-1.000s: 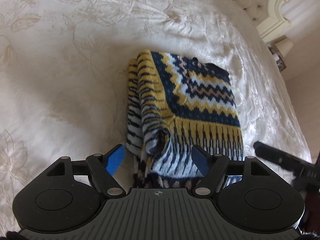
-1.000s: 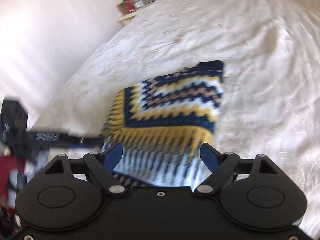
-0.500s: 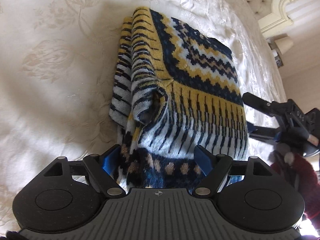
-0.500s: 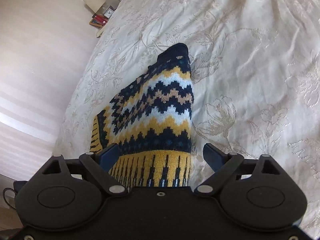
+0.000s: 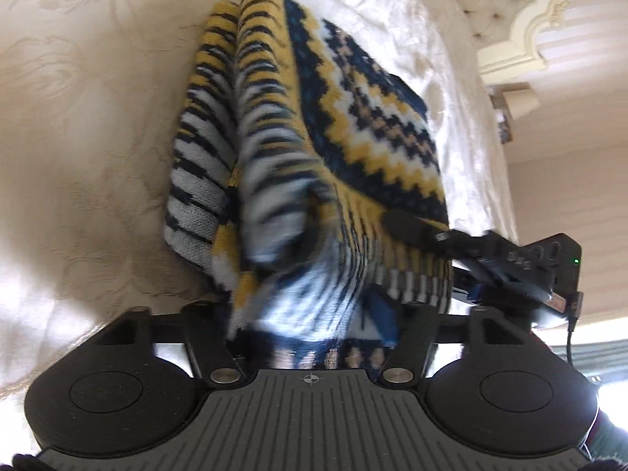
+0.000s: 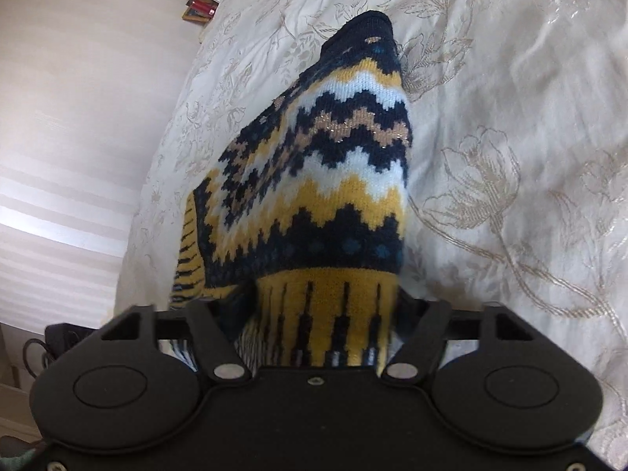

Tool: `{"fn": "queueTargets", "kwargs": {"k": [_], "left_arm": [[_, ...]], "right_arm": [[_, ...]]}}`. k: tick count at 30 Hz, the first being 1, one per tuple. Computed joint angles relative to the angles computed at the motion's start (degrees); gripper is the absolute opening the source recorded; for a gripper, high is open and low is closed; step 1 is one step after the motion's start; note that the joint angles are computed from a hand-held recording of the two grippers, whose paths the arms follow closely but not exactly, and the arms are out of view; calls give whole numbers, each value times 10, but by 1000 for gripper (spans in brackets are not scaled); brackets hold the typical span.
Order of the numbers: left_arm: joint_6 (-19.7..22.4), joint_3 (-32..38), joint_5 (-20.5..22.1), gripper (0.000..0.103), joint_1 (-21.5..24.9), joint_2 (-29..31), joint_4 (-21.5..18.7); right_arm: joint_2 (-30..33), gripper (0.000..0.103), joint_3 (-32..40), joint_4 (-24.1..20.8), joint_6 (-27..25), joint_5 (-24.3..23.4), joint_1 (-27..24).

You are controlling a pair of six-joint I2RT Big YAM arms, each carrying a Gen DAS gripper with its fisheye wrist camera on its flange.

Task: Fold small clothes

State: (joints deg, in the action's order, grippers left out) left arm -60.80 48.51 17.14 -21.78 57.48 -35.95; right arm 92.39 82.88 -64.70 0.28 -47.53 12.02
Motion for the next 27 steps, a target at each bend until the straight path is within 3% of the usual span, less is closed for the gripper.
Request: {"fn": "queueTargets", "kwargs": {"k": [1,5,10,19,23,27], "left_arm": [[7,2,0,56,-3,-2,-1],[-7,10,-7,56,-28,-9,5],[-26,32,-30,56,-103,-4,-3],[-118,54,-82,61,-282,44,24],[-110,93,-136,62,-331,75,-45],[-118,122,-197,62,-360,78,-111]], "right_arm": [[-6,54,-1,-1,2,-4,-3],[-44,52,-17,-6,12,-9,-17],[-100,52,-43,-71,-41,5,-53],[-175,55,-89,-262,-245,59,-197],[-184,61,-104,-299,-306,95,-235],[-197,76,-110,-304,-342,114,-249]]}}
